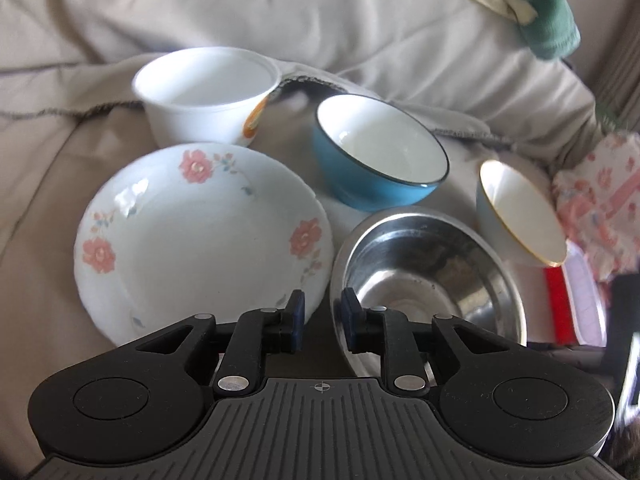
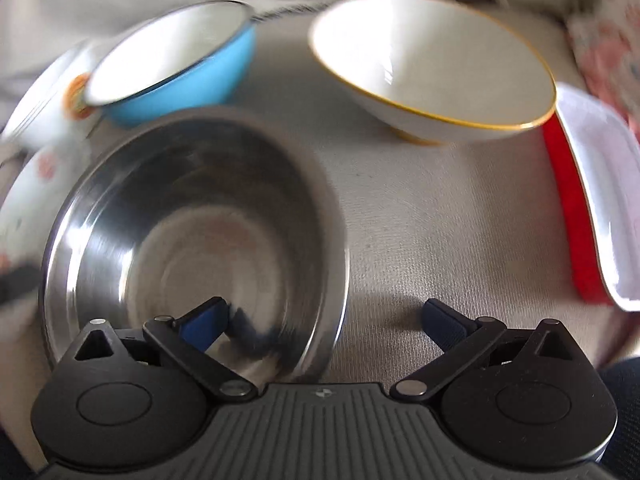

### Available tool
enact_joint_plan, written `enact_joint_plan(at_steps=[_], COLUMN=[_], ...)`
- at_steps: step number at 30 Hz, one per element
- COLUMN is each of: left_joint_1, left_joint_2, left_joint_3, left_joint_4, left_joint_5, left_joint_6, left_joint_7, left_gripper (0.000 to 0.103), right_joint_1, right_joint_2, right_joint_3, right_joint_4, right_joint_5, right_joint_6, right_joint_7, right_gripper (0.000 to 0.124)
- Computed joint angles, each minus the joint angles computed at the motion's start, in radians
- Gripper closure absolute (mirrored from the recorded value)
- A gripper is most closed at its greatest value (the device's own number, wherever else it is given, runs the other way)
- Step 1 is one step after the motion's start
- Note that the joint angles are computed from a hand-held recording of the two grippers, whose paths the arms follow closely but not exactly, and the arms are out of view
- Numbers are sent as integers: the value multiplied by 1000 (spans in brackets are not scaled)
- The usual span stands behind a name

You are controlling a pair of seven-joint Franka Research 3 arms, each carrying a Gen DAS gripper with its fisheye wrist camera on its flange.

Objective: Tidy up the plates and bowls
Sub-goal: 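Grasp the steel bowl rim with the right tool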

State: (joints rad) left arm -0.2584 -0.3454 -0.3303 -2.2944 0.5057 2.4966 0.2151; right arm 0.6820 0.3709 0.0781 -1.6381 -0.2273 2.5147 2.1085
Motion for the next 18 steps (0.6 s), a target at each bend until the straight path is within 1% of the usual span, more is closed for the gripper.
enact_joint_plan(at_steps=[1,2,3,4,5,6,7,8,9,10,11,12,13,14,15,16,17,18], left_joint_1=[8,13,16,14,11,8,4,0,-2,-2,0,1,3,7,11,17,20,22], left_joint_2=[11,23,32,40,44,46,53,62,66,63,54,43,35,29,27,26,23,15], left_joint_3=[-13,-22,-27,-26,-22,-16,-11,-9,-6,-3,0,6,13,18,22,22,21,23], left_joint_4=[19,35,49,58,58,53,51,56,51,41,25,7,-11,-25,-34,-39,-45,-55], left_joint_5=[19,37,48,55,63,73,77,75,74,74,78,78,76,77,78,79,76,71], left_joint_6=[-28,-52,-73,-80,-66,-41,-29,-33,-29,-20,-2,26,58,90,118,133,145,169], left_joint_7=[-6,-18,-31,-40,-44,-38,-24,-13,-13,-20,-32,-39,-44,-41,-34,-31,-30,-29], left_gripper=[80,80,80,80,80,80,80,80,80,79,77,77,77,77,78,82,83,84], right_joint_1=[-16,-46,-87,-135,-174,-198,-208,-207,-197,-173,-146,-126,-121,-121,-134,-161,-166,-163], right_joint_2=[-27,-50,-74,-97,-110,-118,-122,-125,-128,-126,-126,-124,-114,-91,-84,-83,-73,-78], right_joint_3=[12,38,71,105,134,149,152,148,137,111,85,69,67,77,99,125,132,131], right_joint_4=[-54,-93,-126,-156,-179,-191,-197,-201,-206,-208,-212,-212,-199,-167,-154,-151,-132,-141], right_joint_5=[7,47,133,258,385,484,551,589,593,550,490,439,411,404,425,472,493,504], right_joint_6=[54,86,109,131,153,168,176,189,208,226,242,257,261,253,245,238,229,238], right_joint_7=[-49,-131,-214,-287,-345,-385,-400,-406,-402,-365,-322,-302,-313,-343,-398,-472,-506,-521], right_gripper=[21,21,21,21,21,21,21,22,29,32,39,52,58,68,77,79,80,80])
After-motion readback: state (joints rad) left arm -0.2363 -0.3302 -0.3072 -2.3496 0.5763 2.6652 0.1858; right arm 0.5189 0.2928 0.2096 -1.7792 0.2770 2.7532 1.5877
